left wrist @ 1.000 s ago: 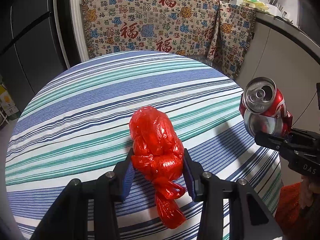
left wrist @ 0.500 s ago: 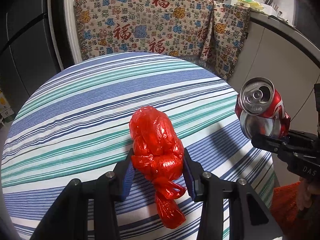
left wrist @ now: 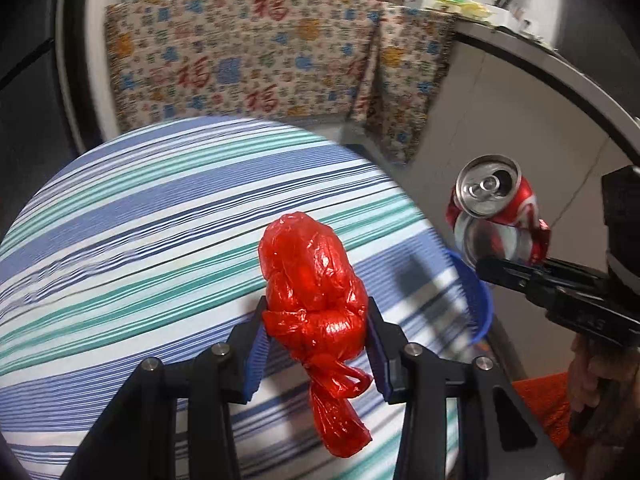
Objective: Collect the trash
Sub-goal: 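Carry the red bag and red can over the blue wastebasket with both tools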
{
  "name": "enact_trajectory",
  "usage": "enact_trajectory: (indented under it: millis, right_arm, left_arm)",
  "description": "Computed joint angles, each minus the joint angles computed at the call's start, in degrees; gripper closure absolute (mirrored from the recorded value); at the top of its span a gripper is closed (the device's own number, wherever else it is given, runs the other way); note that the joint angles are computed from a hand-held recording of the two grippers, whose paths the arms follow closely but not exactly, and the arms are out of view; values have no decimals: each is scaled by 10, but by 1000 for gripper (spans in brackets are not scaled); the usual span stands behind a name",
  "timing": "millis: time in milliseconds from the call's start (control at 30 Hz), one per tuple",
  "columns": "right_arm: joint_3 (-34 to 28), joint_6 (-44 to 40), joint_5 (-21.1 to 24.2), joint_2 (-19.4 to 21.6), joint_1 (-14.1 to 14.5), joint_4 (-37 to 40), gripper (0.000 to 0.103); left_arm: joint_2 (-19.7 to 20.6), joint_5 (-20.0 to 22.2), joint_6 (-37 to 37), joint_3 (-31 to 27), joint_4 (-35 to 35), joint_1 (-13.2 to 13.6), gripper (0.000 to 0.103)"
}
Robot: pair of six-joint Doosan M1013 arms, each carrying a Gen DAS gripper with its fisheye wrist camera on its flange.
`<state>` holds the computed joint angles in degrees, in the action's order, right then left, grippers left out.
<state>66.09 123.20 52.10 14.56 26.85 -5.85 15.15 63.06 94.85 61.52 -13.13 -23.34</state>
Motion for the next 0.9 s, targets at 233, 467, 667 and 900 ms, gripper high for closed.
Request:
enact_trajectory:
  millis: [233, 467, 667, 900]
  right_arm:
    - [74, 69, 13, -63, -46, -42, 83]
    - [125, 73, 34, -90, -97, -6, 83]
    - [152, 44, 45, -88, -150, 62, 83]
    - [183, 2, 39, -78, -192, 114, 83]
  left_arm:
    - [38, 28, 23, -68, -39, -49, 59]
    - [96, 69, 36, -132, -49, -105, 59]
    - [159, 105, 30, -185, -76, -127, 59]
    - [201, 118, 39, -224, -73, -138, 59]
